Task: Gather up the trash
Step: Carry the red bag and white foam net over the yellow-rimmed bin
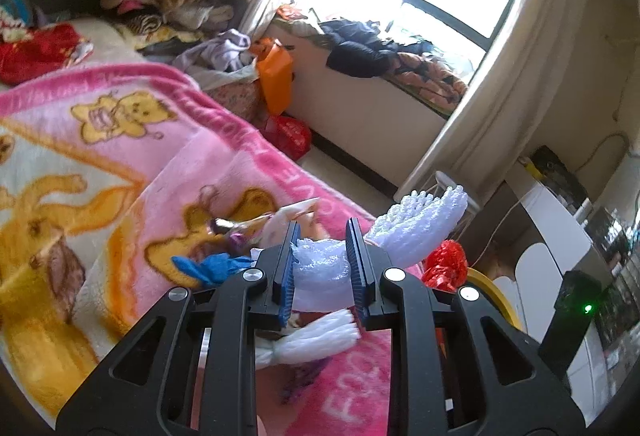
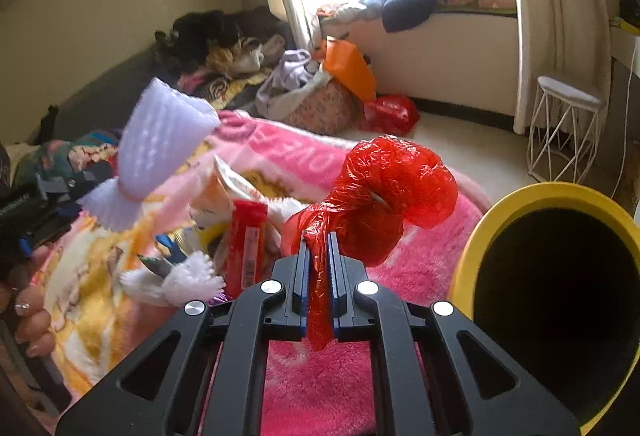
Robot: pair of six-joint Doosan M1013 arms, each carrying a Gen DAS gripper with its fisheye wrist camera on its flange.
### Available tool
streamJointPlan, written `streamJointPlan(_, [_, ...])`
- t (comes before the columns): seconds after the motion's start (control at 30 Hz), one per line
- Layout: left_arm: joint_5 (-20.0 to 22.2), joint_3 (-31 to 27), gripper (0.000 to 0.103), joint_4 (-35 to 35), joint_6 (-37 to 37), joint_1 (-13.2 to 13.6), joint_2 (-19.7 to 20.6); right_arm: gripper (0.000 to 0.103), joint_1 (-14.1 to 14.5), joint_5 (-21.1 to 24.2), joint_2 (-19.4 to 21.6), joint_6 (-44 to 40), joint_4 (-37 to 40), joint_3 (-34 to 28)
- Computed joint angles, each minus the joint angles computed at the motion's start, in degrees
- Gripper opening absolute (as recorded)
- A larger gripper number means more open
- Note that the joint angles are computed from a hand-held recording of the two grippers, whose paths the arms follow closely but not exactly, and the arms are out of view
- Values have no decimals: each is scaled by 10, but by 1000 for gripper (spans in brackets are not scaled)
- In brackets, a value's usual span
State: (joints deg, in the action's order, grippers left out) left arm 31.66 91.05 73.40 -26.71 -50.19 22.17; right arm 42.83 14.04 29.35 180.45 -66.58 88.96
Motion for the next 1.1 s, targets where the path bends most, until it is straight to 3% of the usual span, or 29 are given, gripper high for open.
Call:
streamJointPlan(0.23, [4,-29,18,-14,61,-14,14,8,1,20,-30,135,-127,34])
streamJointPlan(0.57, [-7,-63,18,-40,133,-26,33,8,-3,55,-63,222,-199,76])
streamJointPlan(1.1, [6,-121,18,-126,260,-43,69,8,-12,86,-91,238,-173,123])
